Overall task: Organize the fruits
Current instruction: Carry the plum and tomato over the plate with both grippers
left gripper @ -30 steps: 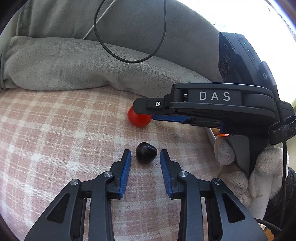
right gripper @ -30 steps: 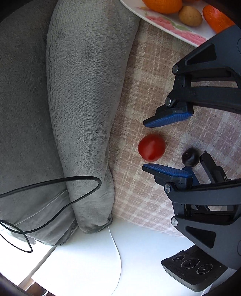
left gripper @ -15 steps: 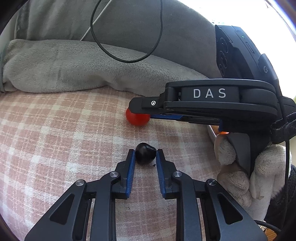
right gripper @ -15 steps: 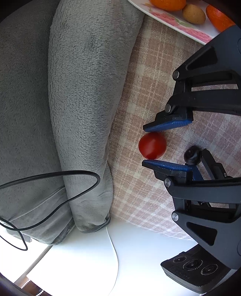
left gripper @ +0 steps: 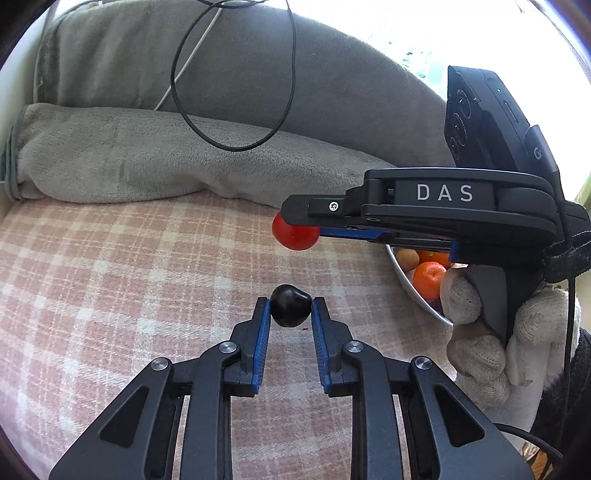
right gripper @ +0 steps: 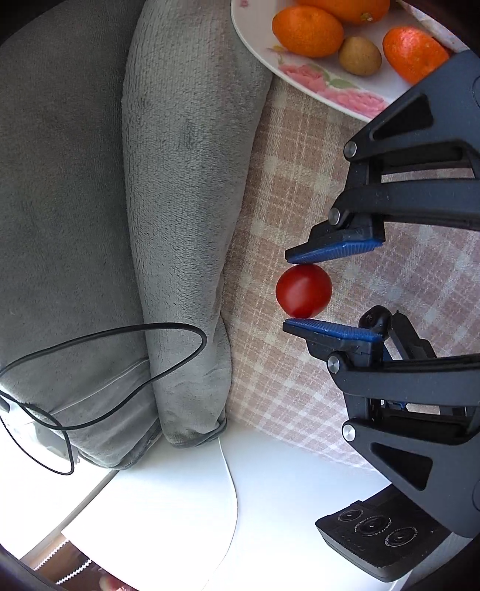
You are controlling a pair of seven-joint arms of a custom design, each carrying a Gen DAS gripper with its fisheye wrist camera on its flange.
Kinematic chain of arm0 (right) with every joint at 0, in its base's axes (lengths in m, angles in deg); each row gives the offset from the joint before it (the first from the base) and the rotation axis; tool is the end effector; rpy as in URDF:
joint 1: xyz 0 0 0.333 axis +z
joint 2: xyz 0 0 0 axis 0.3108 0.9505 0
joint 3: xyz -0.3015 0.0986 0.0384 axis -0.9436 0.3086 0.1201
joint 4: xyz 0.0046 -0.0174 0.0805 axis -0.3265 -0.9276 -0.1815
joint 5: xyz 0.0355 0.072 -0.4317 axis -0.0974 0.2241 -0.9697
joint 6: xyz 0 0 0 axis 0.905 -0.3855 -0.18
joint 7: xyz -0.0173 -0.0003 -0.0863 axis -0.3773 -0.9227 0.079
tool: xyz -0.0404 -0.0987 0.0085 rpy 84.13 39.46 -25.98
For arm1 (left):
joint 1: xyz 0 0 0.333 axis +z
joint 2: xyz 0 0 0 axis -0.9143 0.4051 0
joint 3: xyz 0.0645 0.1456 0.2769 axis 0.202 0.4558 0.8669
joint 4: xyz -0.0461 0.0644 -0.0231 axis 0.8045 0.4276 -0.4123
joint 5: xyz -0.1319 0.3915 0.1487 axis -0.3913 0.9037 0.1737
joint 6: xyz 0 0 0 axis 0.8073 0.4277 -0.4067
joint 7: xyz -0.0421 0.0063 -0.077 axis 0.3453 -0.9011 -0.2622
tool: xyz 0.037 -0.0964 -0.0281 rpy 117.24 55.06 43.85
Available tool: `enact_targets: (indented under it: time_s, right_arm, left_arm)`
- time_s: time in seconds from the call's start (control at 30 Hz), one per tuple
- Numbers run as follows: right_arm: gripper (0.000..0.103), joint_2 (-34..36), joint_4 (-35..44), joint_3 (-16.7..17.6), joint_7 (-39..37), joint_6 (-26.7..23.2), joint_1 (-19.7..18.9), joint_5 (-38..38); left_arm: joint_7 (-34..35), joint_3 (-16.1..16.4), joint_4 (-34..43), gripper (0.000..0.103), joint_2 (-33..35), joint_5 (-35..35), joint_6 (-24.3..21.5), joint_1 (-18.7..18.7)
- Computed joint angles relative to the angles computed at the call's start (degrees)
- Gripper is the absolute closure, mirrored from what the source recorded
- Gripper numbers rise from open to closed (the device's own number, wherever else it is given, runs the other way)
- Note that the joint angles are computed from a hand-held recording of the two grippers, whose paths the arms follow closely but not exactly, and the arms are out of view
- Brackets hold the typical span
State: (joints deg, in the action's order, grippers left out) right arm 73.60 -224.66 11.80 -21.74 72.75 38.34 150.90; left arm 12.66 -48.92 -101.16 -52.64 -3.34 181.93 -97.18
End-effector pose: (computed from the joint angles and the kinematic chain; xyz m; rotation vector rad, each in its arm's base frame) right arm 0.5027 0.1793 0.3853 -1.9112 1.3415 0.1335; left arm 0.3975 -0.1737 0.3776 -1.8954 1.8662 -1.1256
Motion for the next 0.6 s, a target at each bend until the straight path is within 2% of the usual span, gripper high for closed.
enact_targets:
  time_s: [0.23, 0.37, 0.5, 0.6]
  right_arm:
    - [0.071, -5.66, -4.09, -1.49, -1.82, 0.12, -0.04, 1.05]
    - [0.071, -9.72, -6.96, -2.84, -2.74, 0.66, 0.17, 0.8]
    - [0.071, -13.54, -9.58, -4.6, -2.86, 1.29, 0.18, -0.11]
    - [0.071, -16.08, -11.26, -5.98, -2.6, 1.56, -0.16, -1.35]
  left_arm:
    - [-1.67, -7.33, -2.12, 0.082, -4.08, -0.32, -0.69, 4.67]
    - [-2.43, -9.31, -3.53, 0.082, -7.59, -0.4, -2.12, 5.36]
    - [-3.41, -11.39, -3.31, 0.082, -7.95, -0.73, -2.3, 5.72]
    - [-3.36, -11.15, -3.0, 0.082, -7.65, -0.52, -2.16, 4.9]
